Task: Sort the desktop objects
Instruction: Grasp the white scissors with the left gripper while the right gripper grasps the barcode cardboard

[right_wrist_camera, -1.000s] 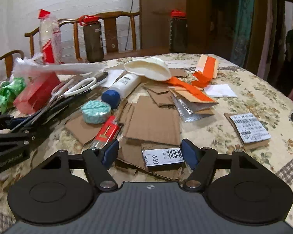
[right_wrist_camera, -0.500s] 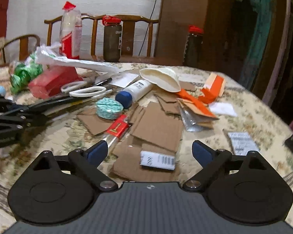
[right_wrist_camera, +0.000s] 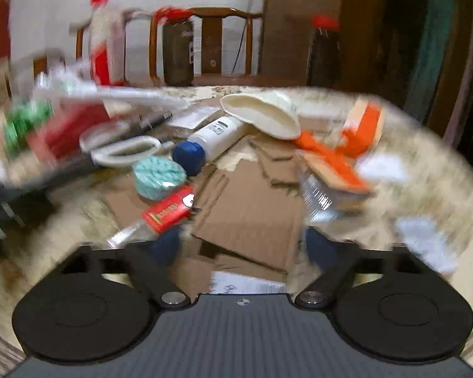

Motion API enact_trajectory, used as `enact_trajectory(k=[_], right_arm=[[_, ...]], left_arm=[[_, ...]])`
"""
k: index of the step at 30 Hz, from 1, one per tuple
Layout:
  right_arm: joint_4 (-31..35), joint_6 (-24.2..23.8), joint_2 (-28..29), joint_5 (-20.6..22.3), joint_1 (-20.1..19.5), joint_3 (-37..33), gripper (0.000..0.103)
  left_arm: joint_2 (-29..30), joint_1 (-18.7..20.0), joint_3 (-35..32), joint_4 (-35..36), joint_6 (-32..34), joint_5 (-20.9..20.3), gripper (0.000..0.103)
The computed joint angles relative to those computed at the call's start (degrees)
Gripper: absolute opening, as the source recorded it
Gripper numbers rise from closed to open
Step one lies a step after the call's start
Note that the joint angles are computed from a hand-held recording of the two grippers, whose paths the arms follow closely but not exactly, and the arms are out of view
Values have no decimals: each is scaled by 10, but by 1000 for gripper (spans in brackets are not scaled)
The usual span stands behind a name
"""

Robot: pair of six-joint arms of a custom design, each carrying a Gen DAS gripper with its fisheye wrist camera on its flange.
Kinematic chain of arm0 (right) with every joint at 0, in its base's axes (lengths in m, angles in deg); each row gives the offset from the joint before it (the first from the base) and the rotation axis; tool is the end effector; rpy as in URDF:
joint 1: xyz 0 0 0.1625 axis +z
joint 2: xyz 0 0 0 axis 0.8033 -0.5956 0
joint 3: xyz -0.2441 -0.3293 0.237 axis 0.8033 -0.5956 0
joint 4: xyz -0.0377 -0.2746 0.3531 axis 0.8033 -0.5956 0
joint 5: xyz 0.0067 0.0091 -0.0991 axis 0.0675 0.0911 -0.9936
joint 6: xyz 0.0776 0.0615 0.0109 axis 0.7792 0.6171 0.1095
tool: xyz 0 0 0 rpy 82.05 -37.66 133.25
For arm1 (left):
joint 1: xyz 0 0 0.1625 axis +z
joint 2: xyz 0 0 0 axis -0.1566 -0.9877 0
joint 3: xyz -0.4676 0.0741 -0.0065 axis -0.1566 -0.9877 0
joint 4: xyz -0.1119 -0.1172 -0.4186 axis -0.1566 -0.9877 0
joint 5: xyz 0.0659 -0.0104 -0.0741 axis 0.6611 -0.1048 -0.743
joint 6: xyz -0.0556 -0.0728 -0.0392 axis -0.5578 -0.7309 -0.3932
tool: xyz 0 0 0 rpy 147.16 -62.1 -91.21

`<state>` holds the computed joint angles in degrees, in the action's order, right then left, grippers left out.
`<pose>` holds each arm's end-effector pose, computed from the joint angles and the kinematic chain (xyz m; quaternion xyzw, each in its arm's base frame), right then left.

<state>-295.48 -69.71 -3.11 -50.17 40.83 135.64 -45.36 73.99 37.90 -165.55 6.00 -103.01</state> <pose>0.1209 -0.5995 0.0625 0.1012 -0.8082 0.4416 0.3763 -0.1055 -0.6332 0.0879 0.4618 0.7964 -0.3079 0.2402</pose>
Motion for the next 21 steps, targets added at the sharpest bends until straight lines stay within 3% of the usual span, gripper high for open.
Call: enact_trajectory(k=[2, 7, 10, 21], right_arm=[[-12, -2, 4, -12, 4, 0, 54], [-40, -6, 17, -33, 17, 4, 50], [-76, -39, 30, -37, 24, 9, 49], [-153, -95, 27, -5, 52, 63, 47]], left_arm=[[0, 0, 0, 0, -1, 0, 18], [1, -3, 4, -7, -7, 8, 18], [-6, -4, 9, -2, -17, 6, 18], [-34, -11, 46, -33, -12, -17, 7]])
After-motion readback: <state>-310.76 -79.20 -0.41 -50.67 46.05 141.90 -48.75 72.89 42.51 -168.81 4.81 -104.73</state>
